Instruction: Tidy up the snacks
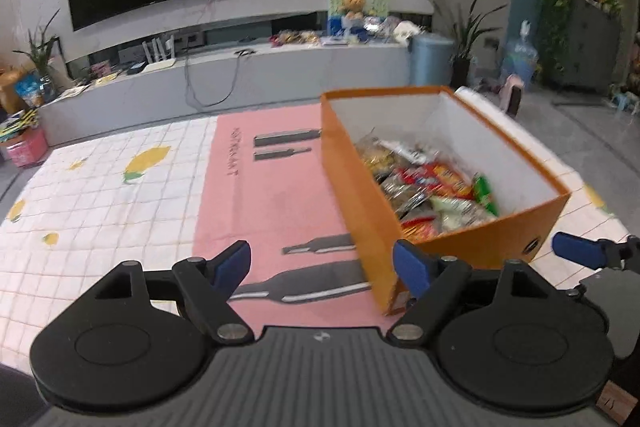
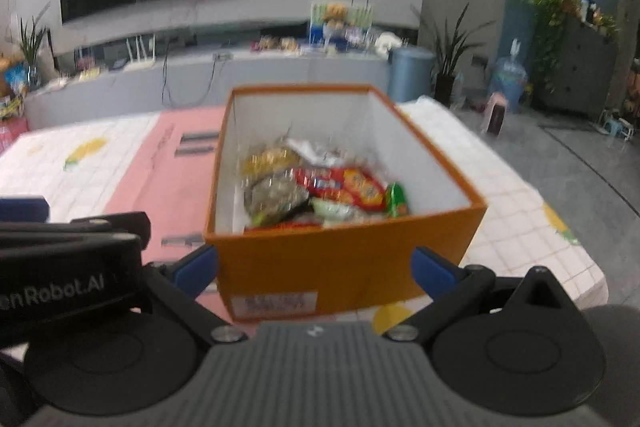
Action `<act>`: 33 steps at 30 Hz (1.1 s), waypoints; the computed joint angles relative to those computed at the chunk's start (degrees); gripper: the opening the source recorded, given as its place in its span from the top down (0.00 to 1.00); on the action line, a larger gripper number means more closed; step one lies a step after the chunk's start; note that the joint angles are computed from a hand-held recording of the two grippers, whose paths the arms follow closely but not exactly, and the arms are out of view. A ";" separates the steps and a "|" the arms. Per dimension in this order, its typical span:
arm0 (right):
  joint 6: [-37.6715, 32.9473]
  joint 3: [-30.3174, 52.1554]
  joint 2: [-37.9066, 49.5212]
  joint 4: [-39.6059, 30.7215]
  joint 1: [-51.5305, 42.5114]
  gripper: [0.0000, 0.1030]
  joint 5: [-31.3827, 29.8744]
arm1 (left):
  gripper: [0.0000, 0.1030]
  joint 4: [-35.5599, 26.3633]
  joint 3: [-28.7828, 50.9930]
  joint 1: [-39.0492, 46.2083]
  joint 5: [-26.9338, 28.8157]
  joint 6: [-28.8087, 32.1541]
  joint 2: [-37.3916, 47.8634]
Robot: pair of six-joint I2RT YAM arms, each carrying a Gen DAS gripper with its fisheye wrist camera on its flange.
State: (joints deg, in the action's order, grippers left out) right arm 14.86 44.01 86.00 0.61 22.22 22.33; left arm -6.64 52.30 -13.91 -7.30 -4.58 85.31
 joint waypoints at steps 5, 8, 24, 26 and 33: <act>1.05 1.40 -0.13 -3.64 0.35 0.03 1.21 | 0.08 -0.67 -0.37 0.84 2.32 -1.57 -0.47; 1.59 2.07 -0.78 -5.55 -0.10 0.03 0.66 | 0.08 -2.24 0.61 0.63 2.54 -1.52 -0.76; -2.14 5.70 -1.62 -9.98 -3.48 0.03 3.21 | 0.08 -7.66 8.90 -2.34 2.65 -3.77 3.55; -2.90 6.10 -1.85 -10.11 -4.34 0.03 2.15 | 0.08 -7.86 9.77 -3.07 1.52 -4.37 4.06; -4.77 8.95 -1.28 -12.31 -8.57 0.03 -3.51 | 0.08 -9.26 13.17 -4.46 1.00 -5.87 6.03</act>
